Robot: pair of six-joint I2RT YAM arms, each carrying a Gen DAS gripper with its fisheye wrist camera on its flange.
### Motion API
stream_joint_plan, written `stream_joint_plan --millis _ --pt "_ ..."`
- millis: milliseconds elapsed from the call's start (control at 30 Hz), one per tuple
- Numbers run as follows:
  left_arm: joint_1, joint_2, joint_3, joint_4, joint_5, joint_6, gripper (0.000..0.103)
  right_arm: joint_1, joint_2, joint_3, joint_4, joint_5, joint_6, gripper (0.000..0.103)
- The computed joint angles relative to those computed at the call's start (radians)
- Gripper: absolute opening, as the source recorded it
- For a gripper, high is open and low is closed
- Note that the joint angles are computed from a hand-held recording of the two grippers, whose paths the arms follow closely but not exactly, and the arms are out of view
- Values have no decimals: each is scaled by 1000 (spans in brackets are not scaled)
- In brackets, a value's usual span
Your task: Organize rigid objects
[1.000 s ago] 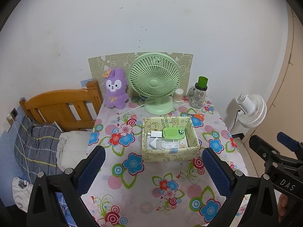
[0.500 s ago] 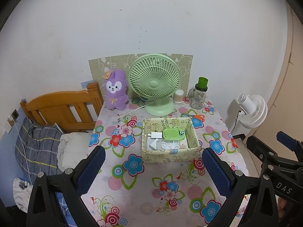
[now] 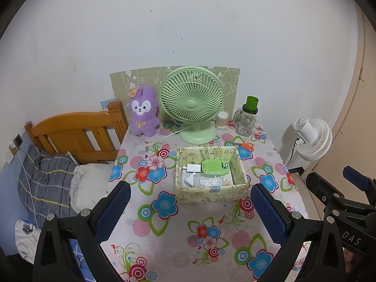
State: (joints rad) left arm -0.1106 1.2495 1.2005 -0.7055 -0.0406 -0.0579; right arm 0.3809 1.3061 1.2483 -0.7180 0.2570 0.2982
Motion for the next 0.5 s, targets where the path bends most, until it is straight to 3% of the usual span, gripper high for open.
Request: stream_joint_plan --millis 500 --pt "-18 12 18 -13 -5 -9 103 -15 9 21 -24 -12 8 102"
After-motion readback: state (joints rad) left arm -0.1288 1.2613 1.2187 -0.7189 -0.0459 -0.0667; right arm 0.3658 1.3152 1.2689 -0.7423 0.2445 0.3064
